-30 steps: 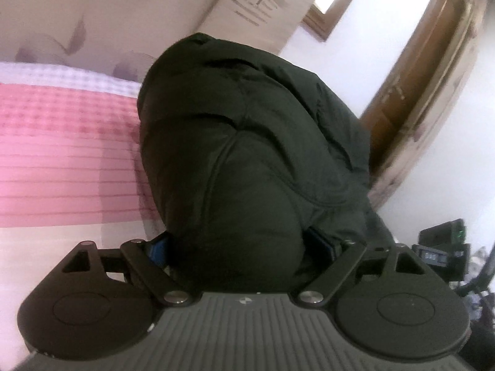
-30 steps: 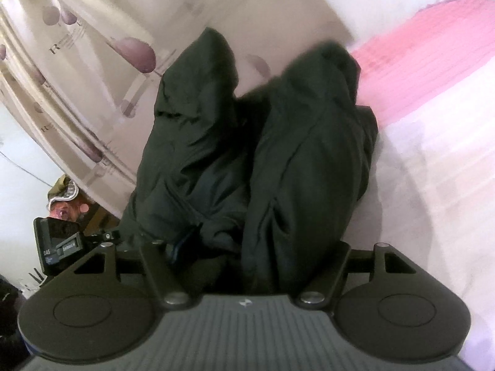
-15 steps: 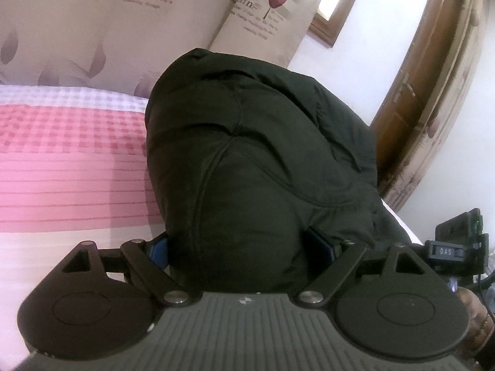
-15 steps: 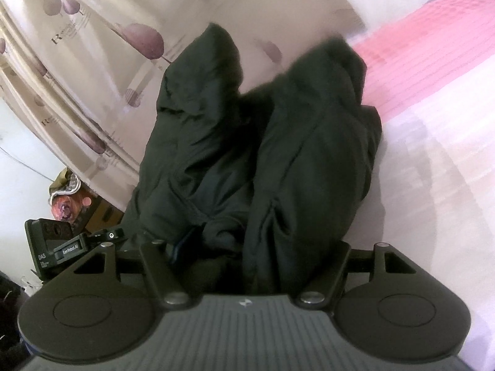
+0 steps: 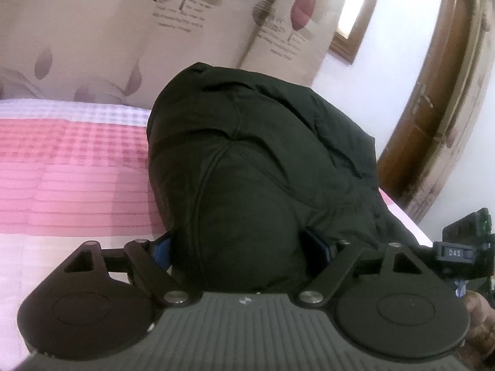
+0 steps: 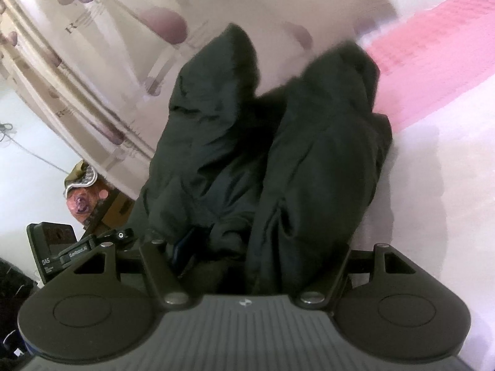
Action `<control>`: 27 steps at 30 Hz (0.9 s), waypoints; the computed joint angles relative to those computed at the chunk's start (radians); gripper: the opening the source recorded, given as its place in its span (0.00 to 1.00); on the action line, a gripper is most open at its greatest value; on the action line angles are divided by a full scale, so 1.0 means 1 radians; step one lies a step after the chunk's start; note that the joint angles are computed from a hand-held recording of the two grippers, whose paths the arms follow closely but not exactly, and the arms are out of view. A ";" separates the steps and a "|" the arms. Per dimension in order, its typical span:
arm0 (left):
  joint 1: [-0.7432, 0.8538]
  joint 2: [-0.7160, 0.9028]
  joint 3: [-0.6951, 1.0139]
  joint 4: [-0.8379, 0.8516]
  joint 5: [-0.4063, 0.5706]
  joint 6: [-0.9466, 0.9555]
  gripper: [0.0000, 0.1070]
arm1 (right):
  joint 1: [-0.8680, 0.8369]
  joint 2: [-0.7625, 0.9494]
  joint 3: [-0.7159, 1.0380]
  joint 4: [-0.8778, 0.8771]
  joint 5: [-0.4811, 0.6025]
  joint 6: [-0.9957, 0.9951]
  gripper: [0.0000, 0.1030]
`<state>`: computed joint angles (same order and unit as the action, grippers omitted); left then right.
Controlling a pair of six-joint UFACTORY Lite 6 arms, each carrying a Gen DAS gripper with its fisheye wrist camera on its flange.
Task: Fold large clothes
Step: 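Open both grippers and release the folded jacket bundle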
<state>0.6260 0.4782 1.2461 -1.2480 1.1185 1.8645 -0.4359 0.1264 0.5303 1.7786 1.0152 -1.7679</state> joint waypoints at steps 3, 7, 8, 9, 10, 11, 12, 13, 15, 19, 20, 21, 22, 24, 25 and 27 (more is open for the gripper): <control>0.038 -0.010 0.009 0.013 0.017 -0.011 0.75 | 0.037 0.001 0.005 0.018 0.007 -0.008 0.67; 0.103 -0.024 0.011 0.037 0.052 -0.017 0.74 | 0.077 -0.001 -0.010 0.048 0.037 -0.034 0.67; 0.120 -0.025 0.009 0.041 0.060 -0.013 0.74 | 0.084 -0.005 -0.016 0.050 0.039 -0.038 0.67; 0.137 -0.026 0.007 0.048 0.069 -0.010 0.74 | 0.092 -0.010 -0.027 0.056 0.045 -0.047 0.67; 0.156 -0.026 0.003 0.056 0.079 -0.007 0.74 | 0.099 -0.012 -0.039 0.065 0.050 -0.058 0.67; 0.172 -0.022 0.002 0.061 0.088 -0.002 0.74 | 0.102 -0.012 -0.050 0.070 0.053 -0.070 0.67; 0.183 -0.017 -0.001 0.064 0.092 0.006 0.74 | 0.105 -0.013 -0.058 0.074 0.052 -0.079 0.67; 0.194 -0.009 -0.003 0.067 0.095 0.014 0.74 | 0.104 -0.008 -0.067 0.081 0.052 -0.095 0.67; 0.208 0.008 -0.012 0.051 0.092 0.032 0.75 | 0.106 0.004 -0.074 0.102 0.037 -0.111 0.67; 0.228 -0.014 -0.103 -0.046 0.059 0.163 0.95 | 0.155 -0.026 -0.086 0.172 -0.058 -0.168 0.75; 0.234 -0.044 -0.152 -0.086 0.046 0.230 0.96 | 0.161 -0.023 -0.086 0.186 -0.070 -0.176 0.77; 0.241 -0.071 -0.201 -0.130 0.044 0.310 0.96 | 0.174 -0.025 -0.092 0.215 -0.091 -0.206 0.82; 0.248 -0.096 -0.246 -0.166 0.045 0.381 0.96 | 0.193 -0.037 -0.105 0.262 -0.123 -0.258 0.90; 0.256 -0.133 -0.302 -0.204 0.043 0.441 0.96 | 0.196 -0.020 -0.112 0.297 -0.129 -0.284 0.95; 0.261 -0.153 -0.330 -0.226 0.041 0.475 0.96 | 0.197 -0.015 -0.114 0.303 -0.126 -0.284 0.94; 0.267 -0.197 -0.377 -0.269 0.030 0.524 0.96 | 0.232 -0.048 -0.132 0.366 -0.169 -0.341 0.98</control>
